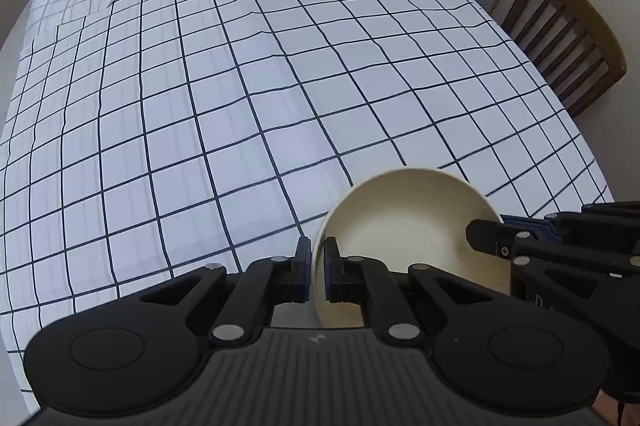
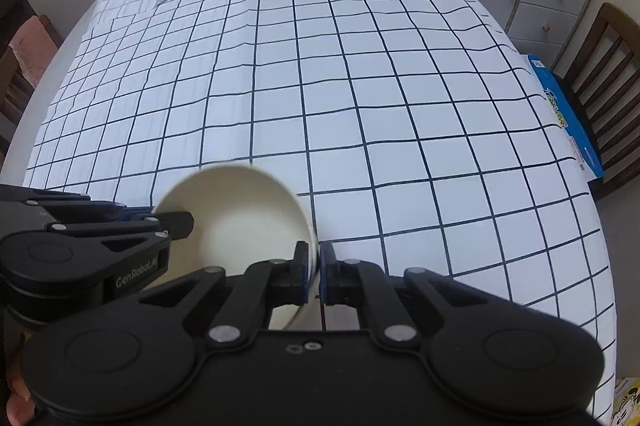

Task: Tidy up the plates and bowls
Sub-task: 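Close both tools on the cream bowl rim and lift it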

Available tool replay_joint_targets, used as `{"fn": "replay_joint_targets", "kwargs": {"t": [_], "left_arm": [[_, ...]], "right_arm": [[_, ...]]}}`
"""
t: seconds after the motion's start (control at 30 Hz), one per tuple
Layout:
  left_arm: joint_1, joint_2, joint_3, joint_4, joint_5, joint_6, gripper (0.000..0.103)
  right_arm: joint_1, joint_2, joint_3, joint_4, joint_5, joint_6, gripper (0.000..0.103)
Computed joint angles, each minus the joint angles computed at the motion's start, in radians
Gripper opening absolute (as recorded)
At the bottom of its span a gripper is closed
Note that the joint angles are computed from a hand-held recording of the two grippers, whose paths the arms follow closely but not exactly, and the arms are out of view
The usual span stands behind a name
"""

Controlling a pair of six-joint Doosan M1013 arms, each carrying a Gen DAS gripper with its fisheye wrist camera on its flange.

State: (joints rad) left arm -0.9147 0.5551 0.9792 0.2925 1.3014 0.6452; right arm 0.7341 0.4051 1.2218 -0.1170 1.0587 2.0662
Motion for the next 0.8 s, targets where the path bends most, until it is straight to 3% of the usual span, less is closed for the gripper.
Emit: {"fn": "replay_joint_targets", "kwargs": {"t": [0.43,0.8], "left_arm": [[-0.049,-0.015,-0.041,0.043,0.059,0.015,0.005],[-0.116,-0.052,-0.072,0.096,0.133,0.009,0.005]], "right_arm": [[0.01,-0.055,0.023,-0.001,0.011,0.039,0.004],[0.032,-0.131,0.033,0.025,0.04,-0.01,0.004]]}}
